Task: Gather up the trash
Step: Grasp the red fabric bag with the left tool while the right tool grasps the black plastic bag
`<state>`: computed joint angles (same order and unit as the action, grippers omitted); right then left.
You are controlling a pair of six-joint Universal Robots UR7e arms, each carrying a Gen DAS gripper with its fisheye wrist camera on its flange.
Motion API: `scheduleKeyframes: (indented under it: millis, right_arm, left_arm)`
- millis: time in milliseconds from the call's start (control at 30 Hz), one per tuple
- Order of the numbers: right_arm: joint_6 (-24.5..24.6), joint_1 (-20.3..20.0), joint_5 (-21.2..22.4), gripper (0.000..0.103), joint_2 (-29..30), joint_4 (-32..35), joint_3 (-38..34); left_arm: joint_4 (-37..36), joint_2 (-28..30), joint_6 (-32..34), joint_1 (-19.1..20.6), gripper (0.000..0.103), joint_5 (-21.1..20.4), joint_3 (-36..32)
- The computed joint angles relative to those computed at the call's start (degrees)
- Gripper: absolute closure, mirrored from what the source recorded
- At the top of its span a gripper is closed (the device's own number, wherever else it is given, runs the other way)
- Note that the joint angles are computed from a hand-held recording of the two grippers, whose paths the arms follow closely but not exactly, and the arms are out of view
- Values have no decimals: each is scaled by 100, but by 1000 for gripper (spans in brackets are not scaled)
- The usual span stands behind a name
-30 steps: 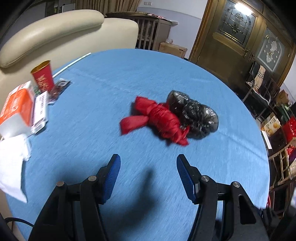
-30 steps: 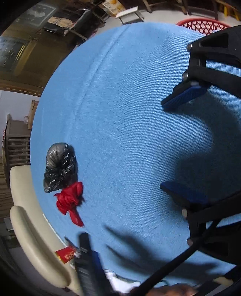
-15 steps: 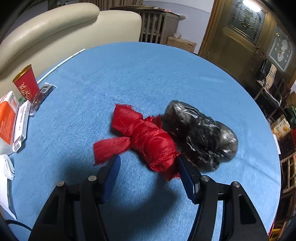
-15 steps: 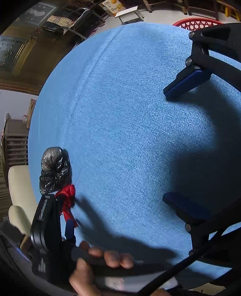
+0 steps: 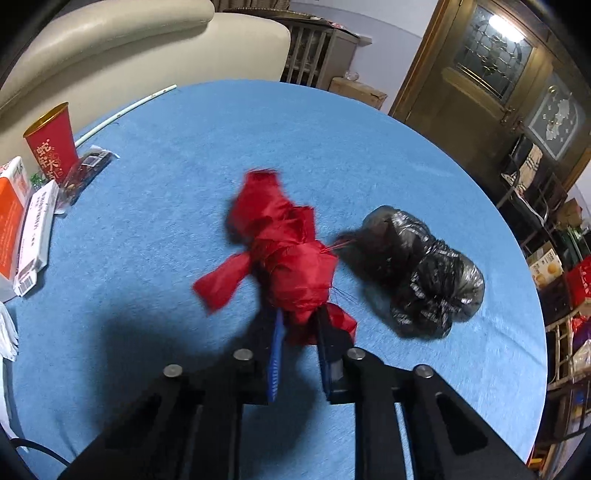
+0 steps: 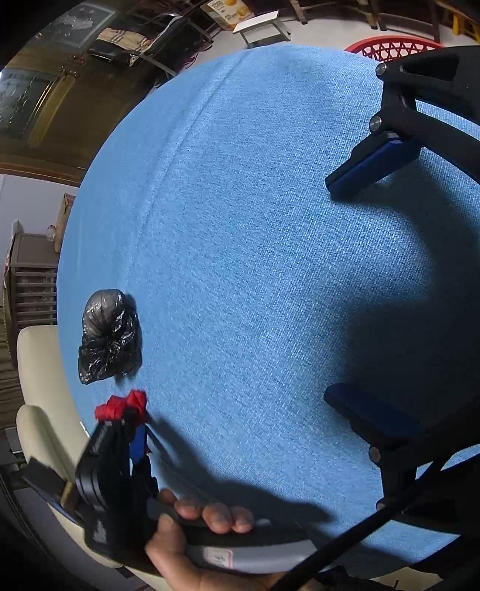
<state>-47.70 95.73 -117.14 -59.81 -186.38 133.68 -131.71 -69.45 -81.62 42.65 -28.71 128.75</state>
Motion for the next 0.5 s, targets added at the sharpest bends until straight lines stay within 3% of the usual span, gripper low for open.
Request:
scheduleKeyframes:
  millis: [167, 300, 500]
  right_arm:
    - [78, 32, 13, 0, -27, 158, -21]
    - [311, 66, 361, 0, -150, 466, -146]
    - [644, 410, 746, 0, 226, 545, -791]
  left_arm:
    - [-28, -347, -41, -133, 93, 12, 366]
    - [444, -611, -385, -368, 94, 21, 621]
    - [1336, -816, -1135, -780, 95, -113, 741]
